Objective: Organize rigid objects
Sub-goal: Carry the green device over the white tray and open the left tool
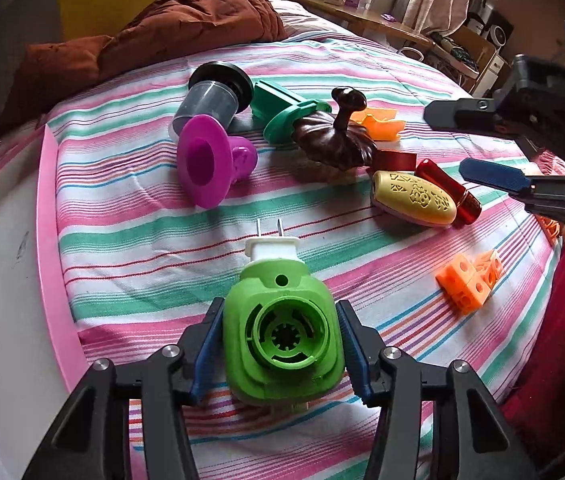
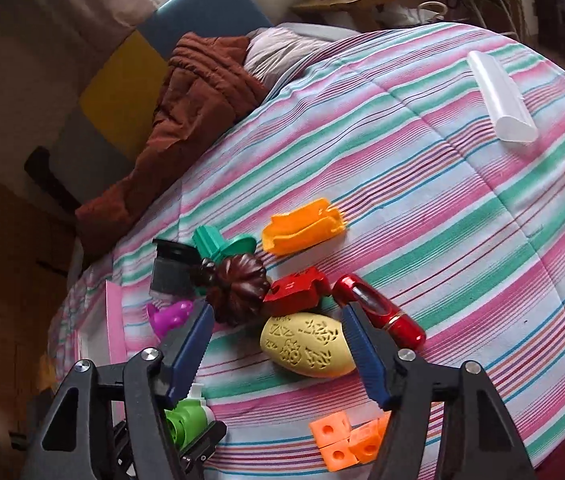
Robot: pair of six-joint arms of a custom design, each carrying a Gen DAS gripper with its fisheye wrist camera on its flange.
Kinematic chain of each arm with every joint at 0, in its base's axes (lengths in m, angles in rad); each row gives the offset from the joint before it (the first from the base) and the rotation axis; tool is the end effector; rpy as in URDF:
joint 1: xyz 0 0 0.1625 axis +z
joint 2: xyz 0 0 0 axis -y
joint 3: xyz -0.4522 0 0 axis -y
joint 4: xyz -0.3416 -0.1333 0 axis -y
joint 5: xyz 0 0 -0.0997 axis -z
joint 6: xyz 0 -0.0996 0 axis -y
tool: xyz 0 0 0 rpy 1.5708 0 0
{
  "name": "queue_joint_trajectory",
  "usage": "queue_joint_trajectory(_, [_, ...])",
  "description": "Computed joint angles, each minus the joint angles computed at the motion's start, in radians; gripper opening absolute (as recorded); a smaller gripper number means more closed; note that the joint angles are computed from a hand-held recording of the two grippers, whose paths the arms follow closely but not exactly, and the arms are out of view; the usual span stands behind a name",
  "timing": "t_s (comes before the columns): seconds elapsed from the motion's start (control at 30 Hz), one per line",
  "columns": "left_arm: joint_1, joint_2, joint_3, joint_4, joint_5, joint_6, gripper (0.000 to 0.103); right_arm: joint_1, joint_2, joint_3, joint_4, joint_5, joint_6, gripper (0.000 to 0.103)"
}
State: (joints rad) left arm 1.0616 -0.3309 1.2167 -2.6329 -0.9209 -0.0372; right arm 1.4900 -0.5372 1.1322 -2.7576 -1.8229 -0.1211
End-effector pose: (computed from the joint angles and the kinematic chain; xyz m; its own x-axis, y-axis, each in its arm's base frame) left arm -0.1994 -0.7543 -0.0157 -0.7642 0.2633 -0.5888 0.4518 0.8700 -0.1974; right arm 0.0429 -0.8141 0.1780 -0.9551 0.1153 0.2729 -0.0488 0.8474 -0.5288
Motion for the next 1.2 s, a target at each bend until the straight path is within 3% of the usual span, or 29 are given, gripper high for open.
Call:
queue_joint_trajectory(0.17, [-0.002, -0.039, 0.090, -0.079, -0.023, 0.031, 0.053, 0.019, 0.044, -0.070, 0.117, -0.104, -0.033, 0.068])
queue_joint_trajectory(0.33, [-0.008, -0.074, 0.183, -0.173, -0.063, 0.075, 0.053, 0.030, 0.069, -0.092, 0.120, -0.194, -0.065, 0.069])
queue_joint_trajectory(0.5, [-0.014, -0.113, 0.257, -0.237, -0.098, 0.078, 0.053, 0.038, 0.082, -0.114, 0.215, -0.186, -0.116, 0.063])
queue_joint_trajectory(0.63, [-0.017, -0.152, 0.313, -0.283, -0.117, 0.071, 0.053, 0.059, 0.117, -0.133, 0.213, -0.297, -0.172, 0.063])
queue_joint_trajectory(0.8, [-0.025, -0.183, 0.370, -0.348, -0.131, 0.076, 0.053, 0.056, 0.122, -0.141, 0.228, -0.314, -0.154, 0.063])
queue_joint_trajectory(0.83, [-0.029, -0.188, 0.371, -0.348, -0.133, 0.072, 0.053, 0.055, 0.122, -0.141, 0.227, -0.315, -0.155, 0.062])
queue_joint_trajectory(0.87, [-0.029, -0.195, 0.375, -0.349, -0.137, 0.066, 0.053, 0.057, 0.125, -0.140, 0.223, -0.328, -0.162, 0.047])
queue_joint_trajectory(0.9, [-0.028, -0.204, 0.385, -0.355, -0.142, 0.058, 0.053, 0.063, 0.133, -0.140, 0.205, -0.364, -0.177, 0.044])
queue_joint_trajectory(1.03, [-0.015, -0.228, 0.395, -0.374, -0.135, 0.049, 0.053, 0.077, 0.149, -0.128, 0.159, -0.435, -0.235, 0.043])
queue_joint_trajectory(1.2, [0.026, -0.277, 0.383, -0.363, -0.104, 0.022, 0.053, 0.078, 0.149, -0.108, 0.125, -0.447, -0.263, 0.043])
